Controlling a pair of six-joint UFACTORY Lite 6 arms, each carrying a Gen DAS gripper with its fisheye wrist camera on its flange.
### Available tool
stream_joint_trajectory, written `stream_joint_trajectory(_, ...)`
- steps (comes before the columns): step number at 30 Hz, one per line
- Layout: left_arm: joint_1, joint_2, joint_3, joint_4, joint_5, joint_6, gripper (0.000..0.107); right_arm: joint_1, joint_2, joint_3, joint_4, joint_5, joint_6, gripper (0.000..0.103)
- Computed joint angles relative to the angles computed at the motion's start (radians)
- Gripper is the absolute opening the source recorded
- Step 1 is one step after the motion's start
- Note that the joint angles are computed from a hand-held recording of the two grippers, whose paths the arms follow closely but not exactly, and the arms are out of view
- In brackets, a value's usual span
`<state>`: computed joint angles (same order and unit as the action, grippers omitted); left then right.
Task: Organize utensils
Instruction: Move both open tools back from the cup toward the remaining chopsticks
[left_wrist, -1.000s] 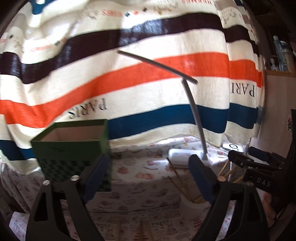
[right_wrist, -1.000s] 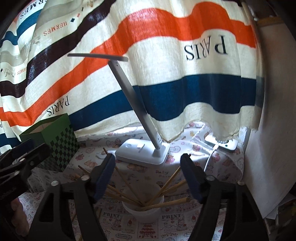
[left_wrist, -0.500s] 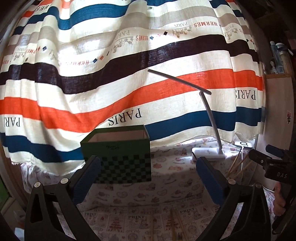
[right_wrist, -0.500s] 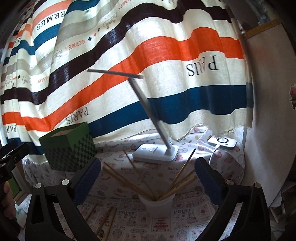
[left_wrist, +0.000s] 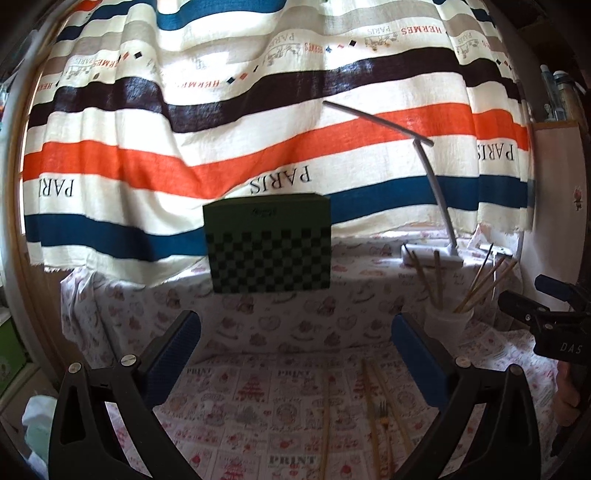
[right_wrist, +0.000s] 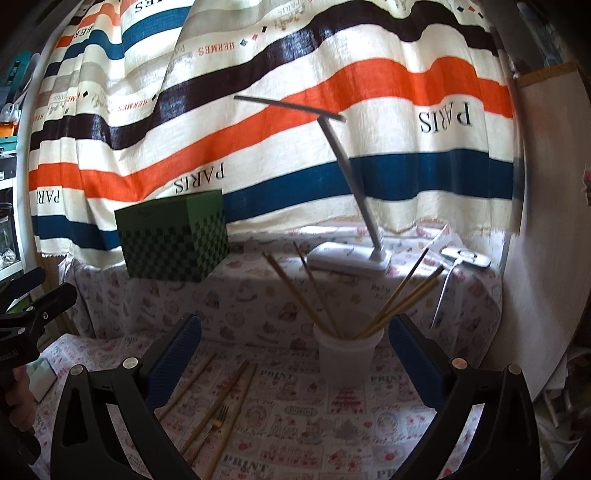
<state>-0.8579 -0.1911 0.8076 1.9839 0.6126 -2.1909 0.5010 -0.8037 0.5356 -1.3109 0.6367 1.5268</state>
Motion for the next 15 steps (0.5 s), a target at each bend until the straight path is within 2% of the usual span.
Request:
stream_joint_trajectory(9, 0.054, 0.073, -0.113, 0.112, 0.024, -0.225, 0.102, -0.008, 0.076, -0.089, -0.101, -0.067, 0.175, 0.102)
stream_joint_trajectory(15, 0.089, 0.120, -0.145, 0.189, 0.008, -0.340, 0.102, 0.001, 0.118, -0.106, -0.125, -0.068, 0.204, 0.102)
